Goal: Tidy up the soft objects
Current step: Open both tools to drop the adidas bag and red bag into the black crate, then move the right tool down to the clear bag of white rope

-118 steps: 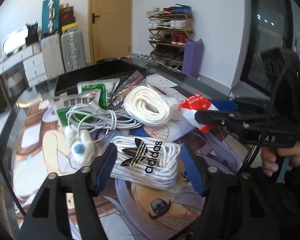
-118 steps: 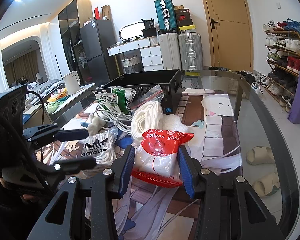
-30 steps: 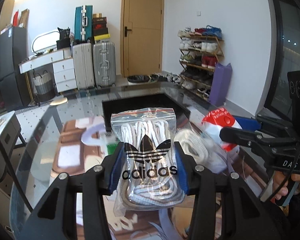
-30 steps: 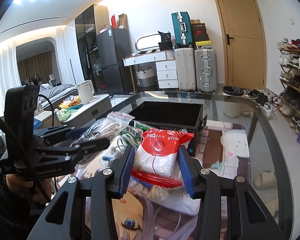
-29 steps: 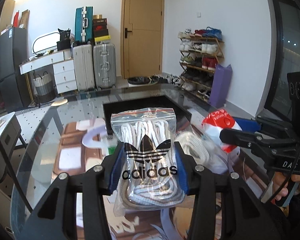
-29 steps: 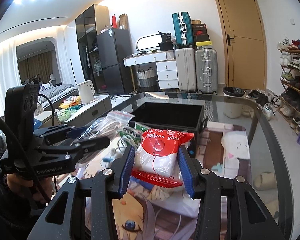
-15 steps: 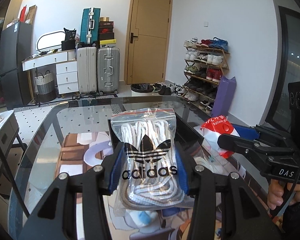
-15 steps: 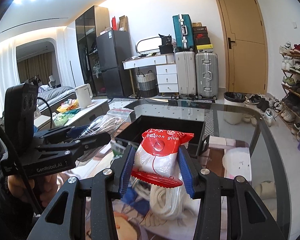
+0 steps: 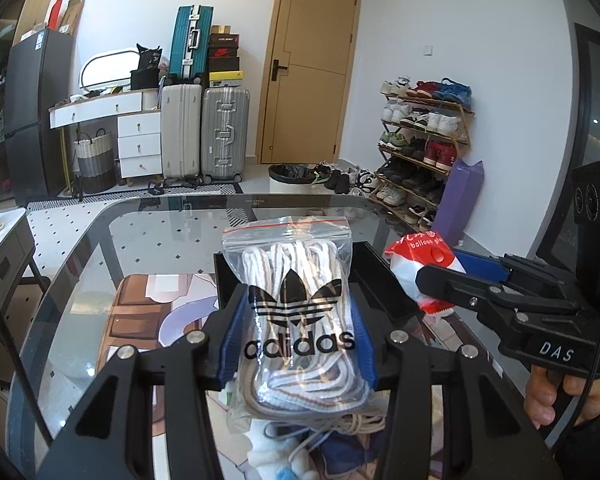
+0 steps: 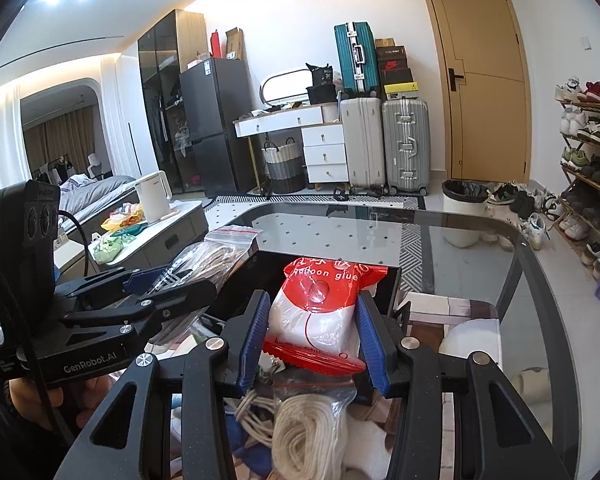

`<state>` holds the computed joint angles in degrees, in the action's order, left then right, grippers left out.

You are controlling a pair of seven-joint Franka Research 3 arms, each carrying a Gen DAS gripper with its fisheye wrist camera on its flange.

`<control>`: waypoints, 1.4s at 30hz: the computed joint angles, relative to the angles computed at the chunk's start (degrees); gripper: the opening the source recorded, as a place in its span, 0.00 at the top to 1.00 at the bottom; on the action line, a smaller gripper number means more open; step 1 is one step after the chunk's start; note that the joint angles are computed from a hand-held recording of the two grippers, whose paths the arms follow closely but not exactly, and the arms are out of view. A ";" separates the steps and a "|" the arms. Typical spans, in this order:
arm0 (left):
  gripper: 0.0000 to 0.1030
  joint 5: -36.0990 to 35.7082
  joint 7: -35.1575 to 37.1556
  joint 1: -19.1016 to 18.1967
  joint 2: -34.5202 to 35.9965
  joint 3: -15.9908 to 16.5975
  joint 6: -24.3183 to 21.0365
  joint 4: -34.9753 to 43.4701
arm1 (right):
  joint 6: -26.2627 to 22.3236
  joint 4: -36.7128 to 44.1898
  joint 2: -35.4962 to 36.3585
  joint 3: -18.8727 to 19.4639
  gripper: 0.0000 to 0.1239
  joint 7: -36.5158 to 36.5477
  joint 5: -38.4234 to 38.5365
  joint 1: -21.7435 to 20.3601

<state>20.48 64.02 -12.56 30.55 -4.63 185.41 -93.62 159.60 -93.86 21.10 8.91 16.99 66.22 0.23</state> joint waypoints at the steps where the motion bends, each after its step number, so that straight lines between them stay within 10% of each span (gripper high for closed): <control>1: 0.55 -0.19 -0.12 -0.05 0.36 0.05 -0.28 0.46 | -0.21 0.84 0.68 -0.30 0.64 0.97 -0.97 0.28; 15: 0.54 0.16 -2.81 -2.01 6.93 2.28 -6.86 10.45 | -1.29 10.25 8.85 0.95 0.61 9.58 -11.08 -0.18; 18: 0.37 0.65 -2.29 -1.12 6.66 1.16 -6.14 9.93 | -0.78 10.05 8.99 1.93 0.59 9.40 -11.28 -1.26; 20: 0.16 1.64 -4.83 -4.35 5.66 5.67 -4.15 8.41 | 0.10 8.94 8.36 2.71 0.53 8.21 -10.21 -2.25; 27: 0.05 4.54 -9.85 -11.33 2.87 15.23 -1.39 4.39 | 2.62 3.81 4.70 4.63 0.23 0.53 -2.20 -4.93; 34: 0.04 6.49 -15.99 -20.96 1.38 27.99 0.44 0.12 | 3.19 -1.81 0.83 2.19 0.18 -3.55 2.11 -3.39; 42: 0.04 7.05 -16.67 -26.33 -0.59 33.78 2.39 -5.54 | 2.86 -5.86 -1.94 -0.41 0.18 -4.45 2.24 -1.30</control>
<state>27.53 47.35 -38.89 29.96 29.16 187.80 -99.15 162.46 -99.71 19.16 8.50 12.54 68.47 -1.07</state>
